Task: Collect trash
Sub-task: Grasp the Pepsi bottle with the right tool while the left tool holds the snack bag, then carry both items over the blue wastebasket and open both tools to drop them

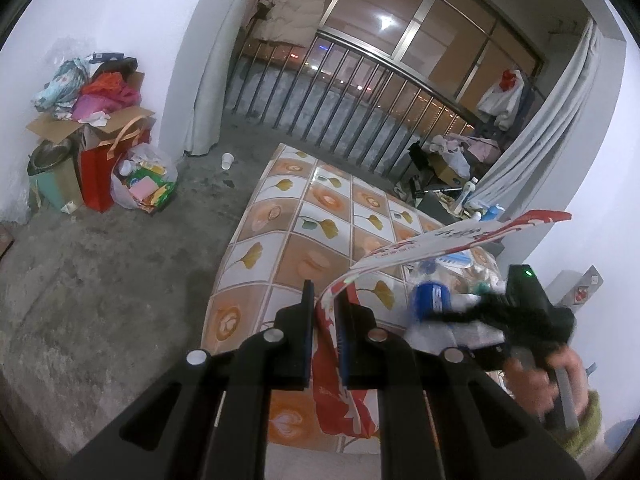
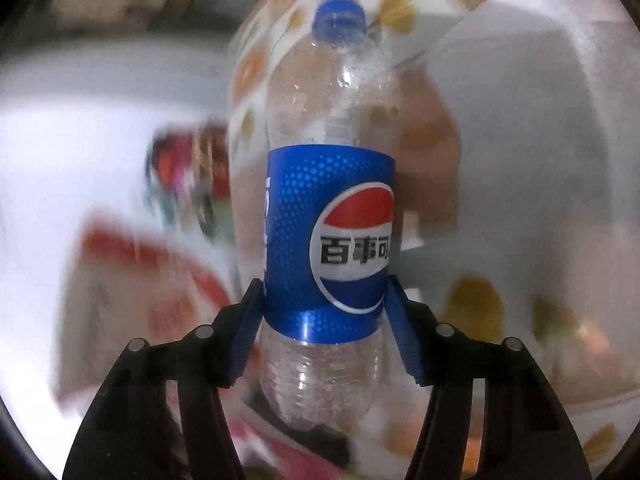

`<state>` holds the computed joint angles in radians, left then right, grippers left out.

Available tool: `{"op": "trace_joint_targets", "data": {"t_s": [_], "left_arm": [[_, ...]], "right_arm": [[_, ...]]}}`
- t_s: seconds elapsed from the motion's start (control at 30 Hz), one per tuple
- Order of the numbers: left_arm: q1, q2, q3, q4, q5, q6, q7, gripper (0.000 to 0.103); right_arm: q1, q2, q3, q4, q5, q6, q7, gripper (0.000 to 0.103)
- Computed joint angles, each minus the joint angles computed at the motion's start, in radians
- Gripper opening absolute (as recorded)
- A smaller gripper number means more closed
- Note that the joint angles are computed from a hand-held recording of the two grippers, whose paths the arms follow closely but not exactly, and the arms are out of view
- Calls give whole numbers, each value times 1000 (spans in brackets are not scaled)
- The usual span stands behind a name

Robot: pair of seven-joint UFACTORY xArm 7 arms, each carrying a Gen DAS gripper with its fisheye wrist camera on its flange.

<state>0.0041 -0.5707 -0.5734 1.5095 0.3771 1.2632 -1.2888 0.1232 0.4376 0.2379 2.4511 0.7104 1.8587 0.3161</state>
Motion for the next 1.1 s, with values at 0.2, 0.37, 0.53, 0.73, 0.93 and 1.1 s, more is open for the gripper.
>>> {"op": "trace_joint_targets", "data": {"t_s": [0.2, 0.37, 0.53, 0.73, 0.93, 1.1], "left_arm": [[-7, 6, 6, -6, -3, -7, 2, 10], [-10, 40, -9, 28, 11, 0, 4, 10], [-18, 70, -25, 65, 32, 36, 4, 10], [-31, 107, -42, 104, 66, 74, 0, 10], [-52, 132, -48, 133, 106, 101, -3, 10], [-63, 151, -51, 158, 134, 114, -12, 10]], "right_arm": [[34, -152, -45, -61, -190, 75, -334, 58], [52, -216, -76, -146, -202, -15, -392, 60], [79, -149, -71, -75, -208, -55, -338, 62], [79, -155, -55, -140, -166, -119, -320, 56], [36, -159, -52, -157, -72, -128, -304, 55], [-43, -196, -68, -169, 46, -97, -334, 55]]}}
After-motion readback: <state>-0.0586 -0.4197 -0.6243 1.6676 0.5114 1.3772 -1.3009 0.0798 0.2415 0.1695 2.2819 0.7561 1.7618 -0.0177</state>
